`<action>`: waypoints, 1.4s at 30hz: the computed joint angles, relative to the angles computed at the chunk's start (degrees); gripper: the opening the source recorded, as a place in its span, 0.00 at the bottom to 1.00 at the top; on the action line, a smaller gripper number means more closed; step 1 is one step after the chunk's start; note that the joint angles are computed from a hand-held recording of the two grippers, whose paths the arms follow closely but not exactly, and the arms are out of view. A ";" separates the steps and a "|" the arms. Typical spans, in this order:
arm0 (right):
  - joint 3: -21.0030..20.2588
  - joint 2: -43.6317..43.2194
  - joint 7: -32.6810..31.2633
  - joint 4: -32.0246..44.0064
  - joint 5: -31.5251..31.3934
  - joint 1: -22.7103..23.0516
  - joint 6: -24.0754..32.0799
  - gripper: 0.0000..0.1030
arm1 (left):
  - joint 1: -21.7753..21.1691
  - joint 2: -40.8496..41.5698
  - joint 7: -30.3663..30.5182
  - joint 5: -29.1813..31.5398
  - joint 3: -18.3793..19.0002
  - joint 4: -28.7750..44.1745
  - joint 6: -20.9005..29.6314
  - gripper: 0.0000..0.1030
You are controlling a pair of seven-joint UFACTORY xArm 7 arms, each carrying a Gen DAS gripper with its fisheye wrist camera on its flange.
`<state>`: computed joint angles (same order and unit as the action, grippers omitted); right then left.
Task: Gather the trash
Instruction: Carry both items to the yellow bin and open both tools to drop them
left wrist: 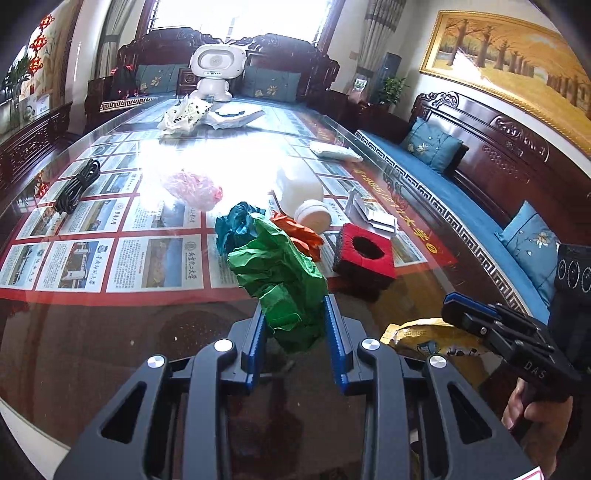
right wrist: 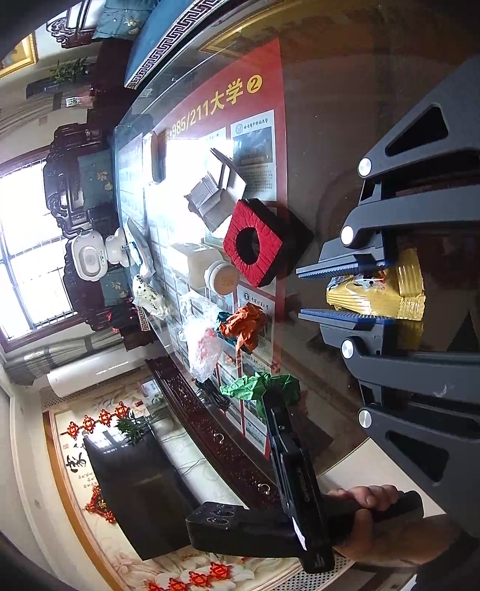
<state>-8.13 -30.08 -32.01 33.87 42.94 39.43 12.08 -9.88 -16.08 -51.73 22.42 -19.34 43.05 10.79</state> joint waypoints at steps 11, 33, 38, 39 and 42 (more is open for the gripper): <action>4.89 -9.42 8.78 -3.90 -9.03 -4.68 2.08 0.03 | -3.69 -5.11 2.71 -3.64 -0.85 -2.95 0.02 0.30; 7.32 -35.97 25.97 -15.99 -20.62 -7.86 14.38 0.03 | -14.44 -12.76 8.46 -12.50 -2.30 -9.24 2.14 0.30; 8.80 -46.14 29.83 -20.92 -22.17 -9.31 21.09 0.03 | -21.85 -11.41 11.05 -16.78 -2.12 -10.89 4.16 0.30; 9.41 -48.85 30.94 -22.16 -22.58 -9.86 23.12 0.03 | -23.19 -10.80 11.44 -17.72 -2.06 -11.22 4.30 0.30; 11.13 -55.63 33.98 -25.11 -24.18 -11.58 28.56 0.03 | -27.49 -8.09 13.07 -20.82 -1.42 -12.21 4.16 0.30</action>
<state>3.00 -85.71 1.97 8.76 18.76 27.84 40.64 -37.37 -24.18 -38.66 1.59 -20.76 30.84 14.95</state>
